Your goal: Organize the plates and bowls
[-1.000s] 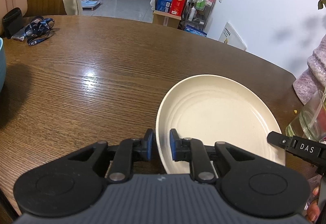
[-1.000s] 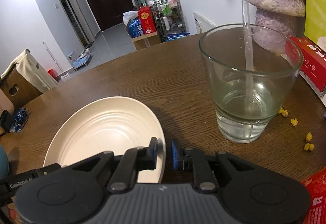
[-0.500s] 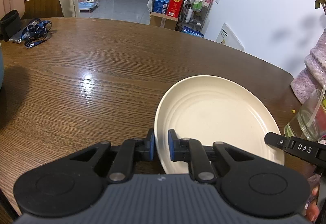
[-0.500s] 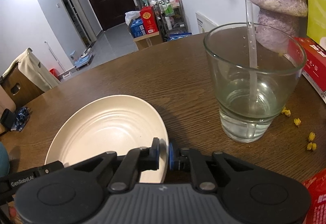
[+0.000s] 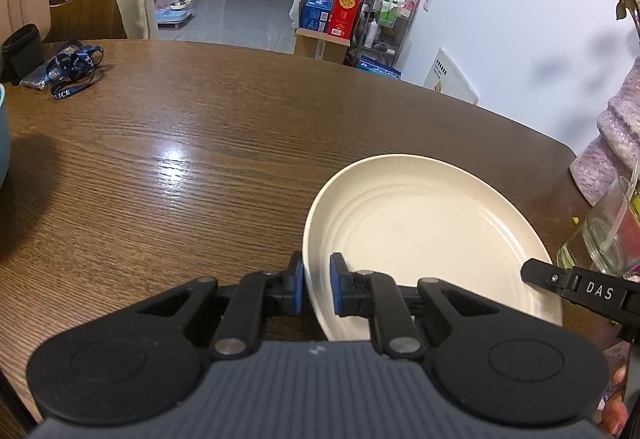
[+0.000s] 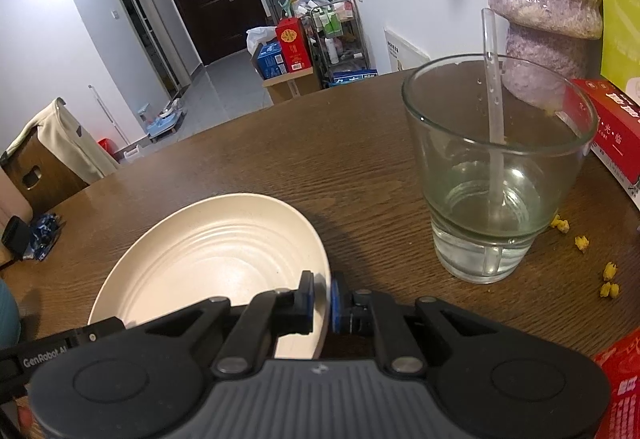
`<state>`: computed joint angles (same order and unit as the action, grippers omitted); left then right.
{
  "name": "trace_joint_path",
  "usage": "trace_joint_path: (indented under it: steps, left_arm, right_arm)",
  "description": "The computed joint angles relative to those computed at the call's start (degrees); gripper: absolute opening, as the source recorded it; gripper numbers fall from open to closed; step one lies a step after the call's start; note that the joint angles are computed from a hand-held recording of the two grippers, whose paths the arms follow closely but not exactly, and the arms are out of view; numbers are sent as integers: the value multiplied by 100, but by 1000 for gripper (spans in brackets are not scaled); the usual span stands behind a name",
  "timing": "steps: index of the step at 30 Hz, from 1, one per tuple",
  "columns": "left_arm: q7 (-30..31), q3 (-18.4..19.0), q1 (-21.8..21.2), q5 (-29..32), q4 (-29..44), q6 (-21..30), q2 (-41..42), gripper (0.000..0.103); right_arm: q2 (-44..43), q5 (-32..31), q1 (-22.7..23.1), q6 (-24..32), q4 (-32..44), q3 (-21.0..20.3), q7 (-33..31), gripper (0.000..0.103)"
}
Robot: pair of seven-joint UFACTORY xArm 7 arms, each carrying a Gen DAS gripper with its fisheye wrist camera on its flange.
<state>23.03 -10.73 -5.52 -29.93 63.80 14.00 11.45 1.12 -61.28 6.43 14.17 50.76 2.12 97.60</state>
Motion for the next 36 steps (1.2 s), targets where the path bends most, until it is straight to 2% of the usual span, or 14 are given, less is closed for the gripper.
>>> trace_joint_path:
  steps: [30,36]
  left_arm:
    - [252,-49,4,-250,-129,-220,-113,13]
    - [-74,83,-88,108,-72,-74,-72,13]
  right_arm:
    - [-101,-419,-19,77,-29,88,369,7]
    - [-52,-144,-17,51,-18,77,118,7]
